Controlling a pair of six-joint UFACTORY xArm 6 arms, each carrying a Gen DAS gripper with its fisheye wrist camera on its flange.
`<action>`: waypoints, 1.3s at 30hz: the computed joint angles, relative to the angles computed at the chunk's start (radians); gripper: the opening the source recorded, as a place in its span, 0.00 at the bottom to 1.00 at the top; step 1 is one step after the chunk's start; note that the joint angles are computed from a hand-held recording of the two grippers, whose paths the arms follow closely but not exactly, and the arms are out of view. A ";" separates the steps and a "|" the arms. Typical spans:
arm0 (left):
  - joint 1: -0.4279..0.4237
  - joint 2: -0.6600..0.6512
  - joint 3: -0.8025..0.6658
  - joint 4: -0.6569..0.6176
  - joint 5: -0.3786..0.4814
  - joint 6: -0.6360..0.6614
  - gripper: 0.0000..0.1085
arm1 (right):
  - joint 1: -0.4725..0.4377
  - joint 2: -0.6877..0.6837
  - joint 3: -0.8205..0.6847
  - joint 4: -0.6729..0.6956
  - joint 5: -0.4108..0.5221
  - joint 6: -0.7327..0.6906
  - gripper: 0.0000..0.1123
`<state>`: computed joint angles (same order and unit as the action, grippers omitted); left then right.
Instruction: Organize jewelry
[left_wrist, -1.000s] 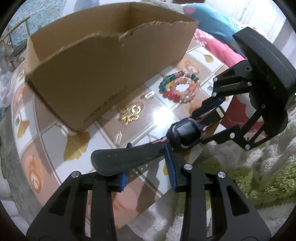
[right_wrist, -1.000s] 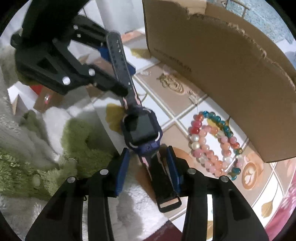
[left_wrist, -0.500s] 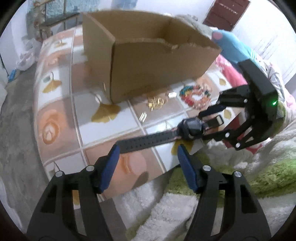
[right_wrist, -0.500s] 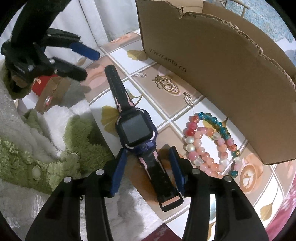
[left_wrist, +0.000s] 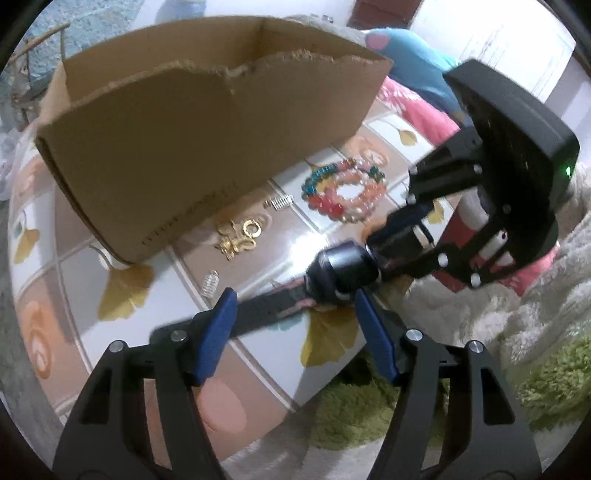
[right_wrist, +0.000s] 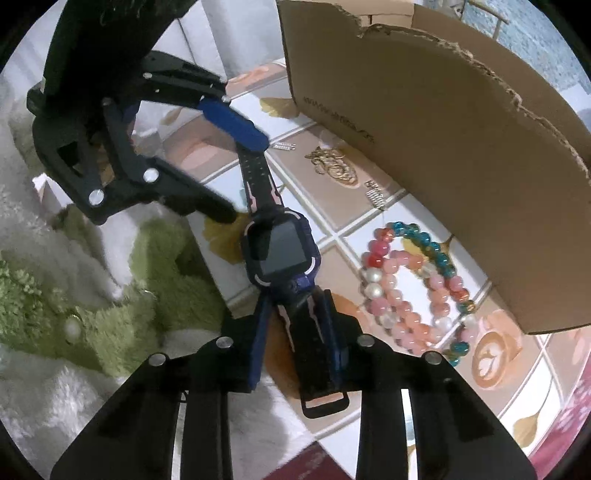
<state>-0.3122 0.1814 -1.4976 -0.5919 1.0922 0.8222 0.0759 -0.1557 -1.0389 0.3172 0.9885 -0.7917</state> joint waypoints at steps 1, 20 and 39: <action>0.000 0.003 -0.005 0.011 0.012 -0.011 0.58 | -0.008 0.004 -0.004 0.003 -0.002 -0.018 0.24; 0.015 0.026 -0.059 -0.025 0.034 0.042 0.58 | -0.011 -0.011 0.025 0.022 -0.035 -0.098 0.24; 0.050 0.125 -0.181 -0.057 0.253 0.024 0.51 | 0.003 -0.063 0.087 -0.006 -0.070 -0.056 0.33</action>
